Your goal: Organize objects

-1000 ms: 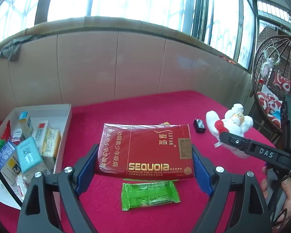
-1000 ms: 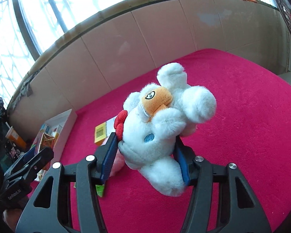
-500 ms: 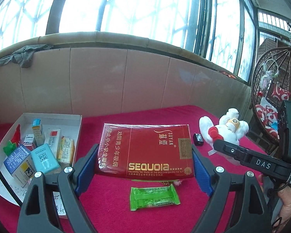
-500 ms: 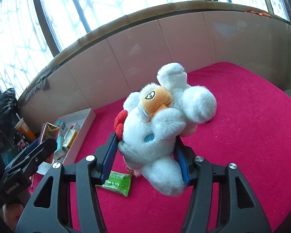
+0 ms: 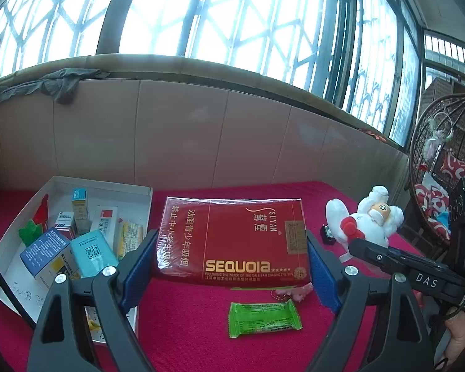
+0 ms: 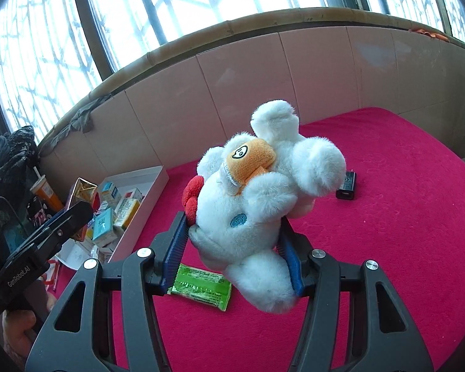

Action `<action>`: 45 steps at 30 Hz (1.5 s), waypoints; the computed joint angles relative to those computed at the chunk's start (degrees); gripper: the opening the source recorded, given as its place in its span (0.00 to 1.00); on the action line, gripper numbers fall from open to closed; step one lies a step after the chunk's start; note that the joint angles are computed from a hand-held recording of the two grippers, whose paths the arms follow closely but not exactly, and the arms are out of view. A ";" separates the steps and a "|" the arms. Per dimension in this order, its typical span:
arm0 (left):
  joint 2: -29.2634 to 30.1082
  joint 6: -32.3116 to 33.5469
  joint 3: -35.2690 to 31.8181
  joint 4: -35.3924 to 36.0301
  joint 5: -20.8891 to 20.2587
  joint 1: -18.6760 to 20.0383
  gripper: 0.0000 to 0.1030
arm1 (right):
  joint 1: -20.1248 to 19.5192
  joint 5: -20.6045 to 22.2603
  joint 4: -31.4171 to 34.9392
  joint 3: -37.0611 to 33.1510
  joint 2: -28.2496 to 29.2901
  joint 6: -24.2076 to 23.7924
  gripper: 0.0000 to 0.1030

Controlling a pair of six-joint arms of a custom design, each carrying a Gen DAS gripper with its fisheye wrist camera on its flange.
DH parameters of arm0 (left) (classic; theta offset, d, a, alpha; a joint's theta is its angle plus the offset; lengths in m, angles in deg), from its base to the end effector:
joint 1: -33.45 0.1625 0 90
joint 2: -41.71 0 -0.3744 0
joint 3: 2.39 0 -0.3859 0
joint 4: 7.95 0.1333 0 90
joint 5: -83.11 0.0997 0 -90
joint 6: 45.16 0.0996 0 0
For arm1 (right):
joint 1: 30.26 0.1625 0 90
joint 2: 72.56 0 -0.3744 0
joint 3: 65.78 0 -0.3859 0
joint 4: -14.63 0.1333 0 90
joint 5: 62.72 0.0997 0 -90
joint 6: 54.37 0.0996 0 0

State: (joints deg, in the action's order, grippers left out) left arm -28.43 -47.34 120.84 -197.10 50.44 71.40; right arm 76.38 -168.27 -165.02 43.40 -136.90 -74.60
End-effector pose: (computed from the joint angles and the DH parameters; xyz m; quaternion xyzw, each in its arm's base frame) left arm -0.2346 -0.4583 0.2406 0.1703 0.8114 -0.5067 0.2365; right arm 0.2665 -0.5195 0.2301 0.2408 -0.8853 0.3735 0.1368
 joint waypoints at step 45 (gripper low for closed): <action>-9.32 -3.90 7.25 -4.04 2.04 1.71 0.85 | 4.88 -2.76 4.61 -1.65 4.83 -0.92 0.54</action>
State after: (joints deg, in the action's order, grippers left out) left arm -37.75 -51.23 128.09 -201.14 52.48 73.11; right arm 81.25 -171.03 -160.41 41.75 -132.07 -75.52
